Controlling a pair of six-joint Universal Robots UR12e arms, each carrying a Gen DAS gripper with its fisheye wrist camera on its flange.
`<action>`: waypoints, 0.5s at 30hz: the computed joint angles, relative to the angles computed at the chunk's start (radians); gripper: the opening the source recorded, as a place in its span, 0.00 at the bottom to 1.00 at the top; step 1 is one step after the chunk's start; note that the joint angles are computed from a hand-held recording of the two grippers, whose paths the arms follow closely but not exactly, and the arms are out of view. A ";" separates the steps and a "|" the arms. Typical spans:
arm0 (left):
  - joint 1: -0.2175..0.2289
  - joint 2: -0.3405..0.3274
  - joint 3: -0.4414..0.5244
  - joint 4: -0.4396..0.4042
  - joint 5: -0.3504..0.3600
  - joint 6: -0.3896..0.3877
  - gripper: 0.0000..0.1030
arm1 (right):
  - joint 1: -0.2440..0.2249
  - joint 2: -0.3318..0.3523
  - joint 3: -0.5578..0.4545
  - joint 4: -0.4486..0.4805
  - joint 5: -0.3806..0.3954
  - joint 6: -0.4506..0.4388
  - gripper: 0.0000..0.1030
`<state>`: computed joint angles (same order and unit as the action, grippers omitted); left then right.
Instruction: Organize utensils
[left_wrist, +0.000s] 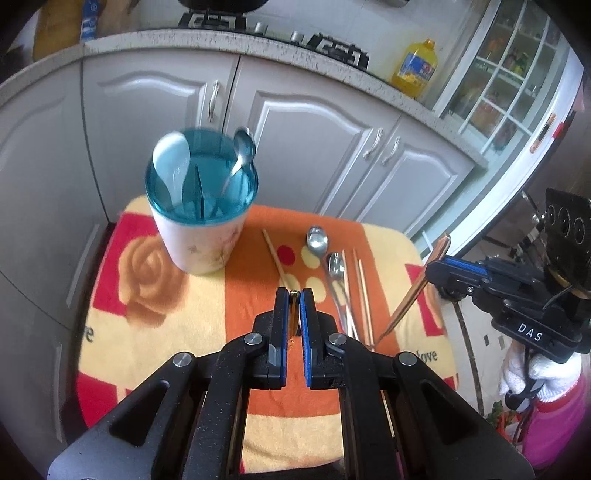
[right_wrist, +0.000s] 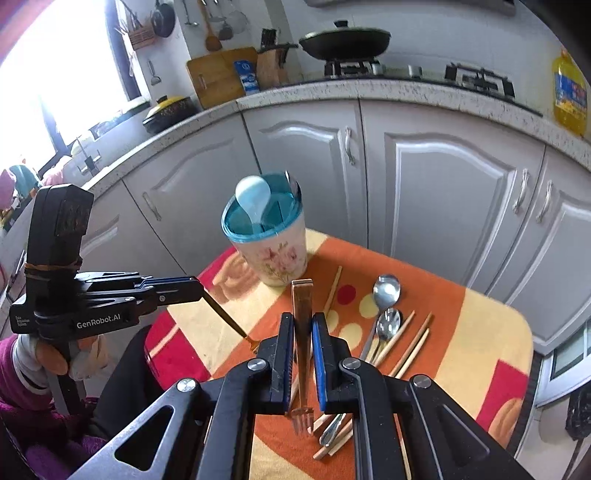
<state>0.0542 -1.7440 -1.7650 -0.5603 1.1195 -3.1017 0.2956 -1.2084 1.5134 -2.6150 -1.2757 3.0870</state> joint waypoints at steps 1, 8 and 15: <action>0.002 0.003 0.003 0.008 0.000 -0.001 0.04 | 0.002 0.001 -0.005 -0.006 -0.003 -0.003 0.09; 0.033 0.007 0.041 0.047 -0.010 -0.039 0.04 | 0.014 0.022 -0.078 -0.029 0.005 -0.027 0.09; 0.058 -0.018 0.107 0.120 0.042 -0.103 0.04 | 0.030 0.078 -0.209 -0.027 0.029 -0.056 0.09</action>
<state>0.1120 -1.7623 -1.6579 -0.4401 1.1615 -3.2051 0.3259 -1.1305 1.3042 -2.6423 -1.2465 3.0313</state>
